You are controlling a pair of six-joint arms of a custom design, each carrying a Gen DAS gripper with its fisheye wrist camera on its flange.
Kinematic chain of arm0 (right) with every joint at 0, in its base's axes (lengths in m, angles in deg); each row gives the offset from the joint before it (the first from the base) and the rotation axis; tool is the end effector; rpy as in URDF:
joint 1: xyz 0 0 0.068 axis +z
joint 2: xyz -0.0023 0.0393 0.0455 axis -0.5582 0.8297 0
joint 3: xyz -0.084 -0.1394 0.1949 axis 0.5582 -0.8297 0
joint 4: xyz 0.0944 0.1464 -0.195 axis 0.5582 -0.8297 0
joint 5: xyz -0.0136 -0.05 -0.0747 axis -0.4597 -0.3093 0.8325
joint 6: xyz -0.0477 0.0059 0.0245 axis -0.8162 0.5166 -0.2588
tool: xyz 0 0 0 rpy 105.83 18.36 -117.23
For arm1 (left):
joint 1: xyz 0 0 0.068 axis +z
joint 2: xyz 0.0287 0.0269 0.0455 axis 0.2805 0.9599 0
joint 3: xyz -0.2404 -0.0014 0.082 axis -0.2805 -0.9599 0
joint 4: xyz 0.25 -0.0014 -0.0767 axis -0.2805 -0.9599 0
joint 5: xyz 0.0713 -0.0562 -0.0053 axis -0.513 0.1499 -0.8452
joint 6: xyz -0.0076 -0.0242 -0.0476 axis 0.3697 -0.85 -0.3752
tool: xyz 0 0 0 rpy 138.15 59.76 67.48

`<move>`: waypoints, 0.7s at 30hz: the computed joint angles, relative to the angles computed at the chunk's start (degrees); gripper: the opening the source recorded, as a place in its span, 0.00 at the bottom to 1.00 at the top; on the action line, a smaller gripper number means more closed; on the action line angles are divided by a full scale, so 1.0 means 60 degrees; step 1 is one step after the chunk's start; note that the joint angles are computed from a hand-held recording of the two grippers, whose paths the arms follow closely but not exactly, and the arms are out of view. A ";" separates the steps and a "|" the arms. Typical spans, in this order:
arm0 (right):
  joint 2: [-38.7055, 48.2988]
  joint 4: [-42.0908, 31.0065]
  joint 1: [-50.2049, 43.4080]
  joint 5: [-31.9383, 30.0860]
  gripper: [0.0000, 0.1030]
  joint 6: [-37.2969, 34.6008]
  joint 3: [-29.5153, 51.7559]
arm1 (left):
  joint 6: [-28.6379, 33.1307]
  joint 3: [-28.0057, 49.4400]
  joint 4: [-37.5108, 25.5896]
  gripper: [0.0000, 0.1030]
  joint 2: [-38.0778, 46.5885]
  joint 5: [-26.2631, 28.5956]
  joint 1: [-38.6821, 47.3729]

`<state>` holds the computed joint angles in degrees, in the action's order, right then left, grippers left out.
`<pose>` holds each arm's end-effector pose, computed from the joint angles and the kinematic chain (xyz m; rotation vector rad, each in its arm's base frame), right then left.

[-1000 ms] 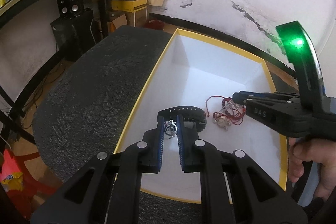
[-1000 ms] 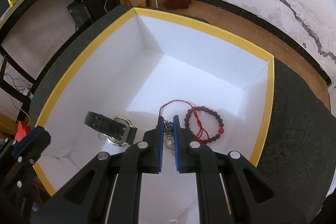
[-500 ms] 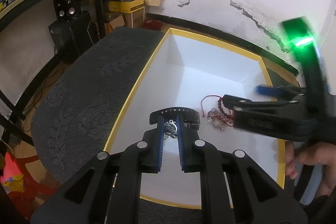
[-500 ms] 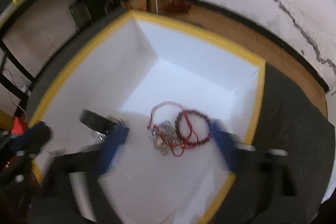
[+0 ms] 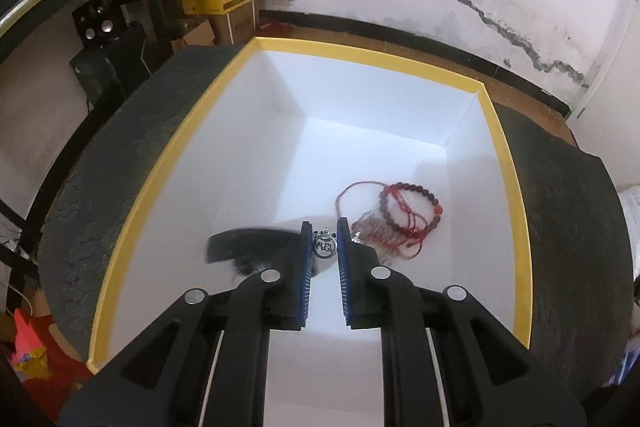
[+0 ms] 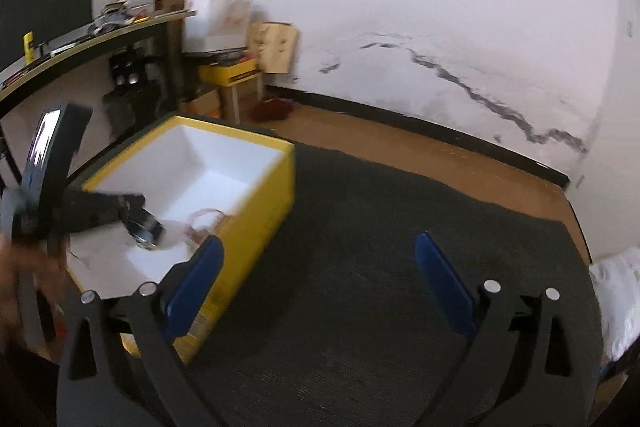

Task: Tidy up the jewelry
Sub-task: 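Open the right tool over the box, then lower and open the left tool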

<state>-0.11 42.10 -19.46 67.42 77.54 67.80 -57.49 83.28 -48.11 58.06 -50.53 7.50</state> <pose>0.1956 0.0471 0.3182 -0.2459 2.1884 0.0298 0.2775 -0.0398 0.2955 -0.1062 2.5266 -0.0317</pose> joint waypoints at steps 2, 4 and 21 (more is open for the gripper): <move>-0.0542 0.0096 -0.1004 -0.0715 0.91 -0.0364 -0.0738 | -0.0038 0.0408 -0.0133 0.12 0.0514 0.0063 -0.0200; -0.0911 0.0232 -0.2168 -0.1625 0.91 -0.0778 -0.1456 | -0.0108 0.0844 -0.0378 0.12 0.0948 0.0148 -0.0258; -0.0288 -0.0839 -0.7080 -0.5708 0.91 -0.3267 -0.1324 | -0.0518 0.4855 -0.2105 0.12 0.5031 -0.0661 -0.0652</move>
